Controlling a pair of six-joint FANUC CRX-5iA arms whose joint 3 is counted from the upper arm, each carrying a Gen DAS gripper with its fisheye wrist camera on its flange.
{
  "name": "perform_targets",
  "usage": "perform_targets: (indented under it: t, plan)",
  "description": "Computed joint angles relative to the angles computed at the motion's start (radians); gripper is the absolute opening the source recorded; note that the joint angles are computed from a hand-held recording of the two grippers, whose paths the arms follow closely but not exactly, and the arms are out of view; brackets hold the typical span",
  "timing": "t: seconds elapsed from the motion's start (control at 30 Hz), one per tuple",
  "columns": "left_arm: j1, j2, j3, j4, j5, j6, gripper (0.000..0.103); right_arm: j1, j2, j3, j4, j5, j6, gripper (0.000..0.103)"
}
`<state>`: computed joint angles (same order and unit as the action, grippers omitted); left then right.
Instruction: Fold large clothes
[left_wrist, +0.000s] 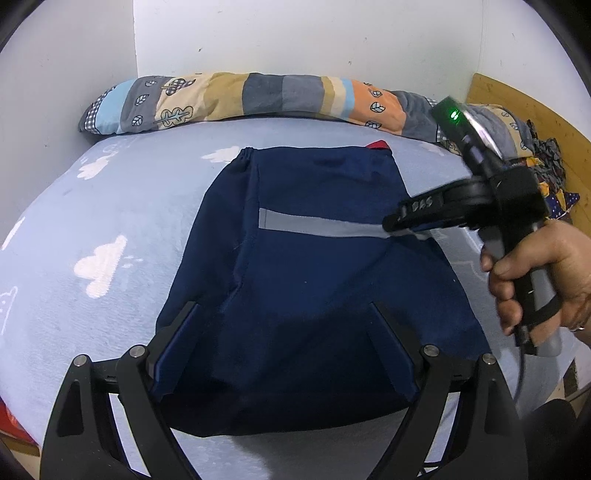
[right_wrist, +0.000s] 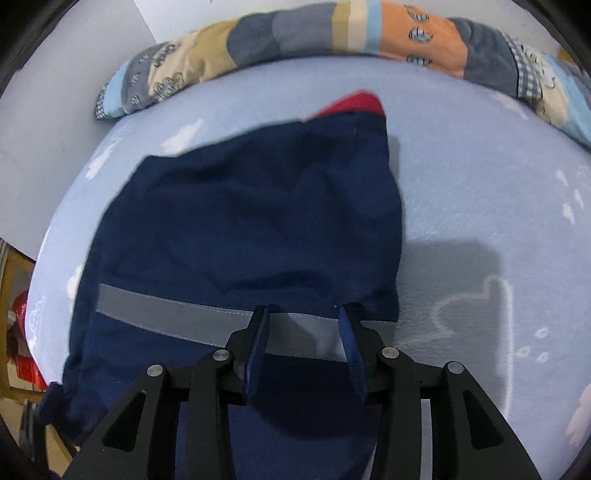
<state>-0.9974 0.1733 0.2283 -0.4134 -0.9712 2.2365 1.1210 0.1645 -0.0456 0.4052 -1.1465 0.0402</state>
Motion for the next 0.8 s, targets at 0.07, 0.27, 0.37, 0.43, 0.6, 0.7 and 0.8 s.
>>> perform_targets:
  t: [0.07, 0.27, 0.37, 0.43, 0.6, 0.7, 0.8]
  plan:
    - [0.001, 0.001, 0.001, 0.002, -0.003, 0.002, 0.089, 0.003, 0.009, 0.014, 0.003, -0.018, 0.006, 0.043]
    - [0.004, -0.009, -0.011, 0.007, 0.000, 0.005, 0.089, 0.090, -0.032, 0.019, 0.048, -0.038, -0.061, 0.042]
    - [0.004, -0.014, -0.016, 0.004, 0.000, 0.012, 0.089, 0.158, -0.053, 0.009, 0.066, -0.051, -0.110, 0.042]
    - [0.008, -0.017, -0.021, 0.012, 0.001, 0.013, 0.089, 0.198, -0.071, -0.008, 0.082, -0.069, -0.147, 0.044]
    - [0.007, -0.019, -0.021, 0.008, -0.001, 0.017, 0.089, 0.280, -0.098, -0.040, 0.091, -0.067, -0.215, 0.043]
    - [0.006, -0.016, -0.017, 0.005, -0.010, 0.019, 0.089, 0.312, -0.065, -0.013, 0.098, -0.113, -0.205, 0.043]
    - [0.004, -0.012, -0.013, -0.001, -0.019, 0.016, 0.089, 0.310, -0.041, -0.008, 0.093, -0.120, -0.193, 0.043]
